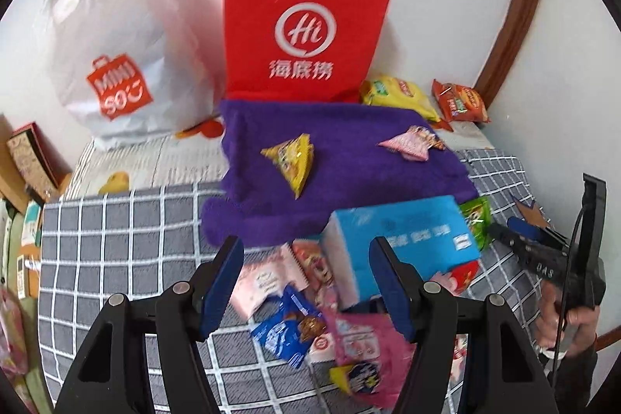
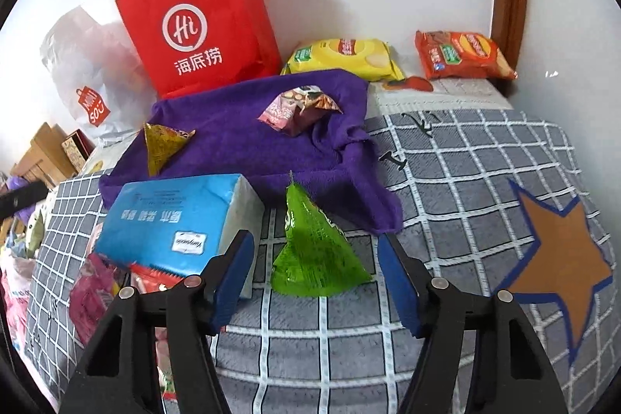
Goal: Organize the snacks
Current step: 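Grasp the green triangular pack with the right tool while the left tool grasps the pink-white bag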
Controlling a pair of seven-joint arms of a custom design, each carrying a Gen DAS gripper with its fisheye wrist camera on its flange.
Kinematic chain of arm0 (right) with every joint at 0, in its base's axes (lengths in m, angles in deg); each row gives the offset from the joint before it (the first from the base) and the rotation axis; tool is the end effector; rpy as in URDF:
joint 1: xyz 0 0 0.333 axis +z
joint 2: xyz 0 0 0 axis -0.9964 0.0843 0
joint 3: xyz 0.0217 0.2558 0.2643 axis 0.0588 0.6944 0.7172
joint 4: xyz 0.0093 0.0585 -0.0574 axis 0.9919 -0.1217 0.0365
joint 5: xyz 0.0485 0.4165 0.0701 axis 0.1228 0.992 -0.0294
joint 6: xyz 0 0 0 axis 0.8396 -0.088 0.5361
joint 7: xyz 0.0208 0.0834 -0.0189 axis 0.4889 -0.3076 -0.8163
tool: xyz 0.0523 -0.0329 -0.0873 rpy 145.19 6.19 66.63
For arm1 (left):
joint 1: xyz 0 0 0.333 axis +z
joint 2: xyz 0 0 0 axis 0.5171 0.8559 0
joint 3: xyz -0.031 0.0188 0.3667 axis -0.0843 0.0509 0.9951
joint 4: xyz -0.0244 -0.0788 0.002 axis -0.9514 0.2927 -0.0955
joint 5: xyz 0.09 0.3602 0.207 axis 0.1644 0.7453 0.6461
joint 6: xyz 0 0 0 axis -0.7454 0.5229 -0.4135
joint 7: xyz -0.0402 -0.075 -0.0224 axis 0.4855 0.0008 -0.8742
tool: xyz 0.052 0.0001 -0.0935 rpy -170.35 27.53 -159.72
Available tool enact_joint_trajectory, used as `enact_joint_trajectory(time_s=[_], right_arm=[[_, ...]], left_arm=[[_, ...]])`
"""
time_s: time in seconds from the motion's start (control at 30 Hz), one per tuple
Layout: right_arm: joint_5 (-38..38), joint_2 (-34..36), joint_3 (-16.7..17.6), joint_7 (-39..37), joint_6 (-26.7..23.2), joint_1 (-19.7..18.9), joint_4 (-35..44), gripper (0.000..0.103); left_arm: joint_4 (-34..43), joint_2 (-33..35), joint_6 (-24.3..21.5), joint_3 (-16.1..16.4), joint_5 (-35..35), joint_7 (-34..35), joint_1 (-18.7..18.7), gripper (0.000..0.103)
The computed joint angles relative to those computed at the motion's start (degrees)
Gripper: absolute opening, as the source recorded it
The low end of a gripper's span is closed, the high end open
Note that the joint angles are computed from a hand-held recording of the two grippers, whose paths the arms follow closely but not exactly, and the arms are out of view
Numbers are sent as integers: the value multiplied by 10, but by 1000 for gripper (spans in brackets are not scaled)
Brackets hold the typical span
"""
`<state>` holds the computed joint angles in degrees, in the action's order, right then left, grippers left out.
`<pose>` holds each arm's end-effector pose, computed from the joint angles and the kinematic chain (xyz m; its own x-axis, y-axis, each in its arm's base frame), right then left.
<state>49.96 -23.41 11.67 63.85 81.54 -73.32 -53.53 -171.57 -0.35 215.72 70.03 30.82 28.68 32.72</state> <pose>0.7013 0.2316 0.4654 0.3628 -0.9134 -0.1845 -0.7719 -0.1836 -0.6087 0.5845 -0.0502 0.5570 0.1680 -0.9775 0.1275 -0.7759 -0.2109 -0.5946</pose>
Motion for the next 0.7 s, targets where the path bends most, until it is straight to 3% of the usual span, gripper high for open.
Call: enact_joint_trajectory(time_s=[0.27, 0.33, 0.7], right_arm=[[-57, 51, -22, 42, -33, 24, 57, 61], [-66, 60, -21, 45, -48, 24, 67, 48], [-31, 19, 0, 13, -8, 0, 20, 40]], left_arm=[[-28, -6, 33, 10, -6, -38, 17, 65], [-31, -6, 34, 12, -10, -38, 20, 65], [-45, 4, 9, 15, -26, -26, 25, 65]])
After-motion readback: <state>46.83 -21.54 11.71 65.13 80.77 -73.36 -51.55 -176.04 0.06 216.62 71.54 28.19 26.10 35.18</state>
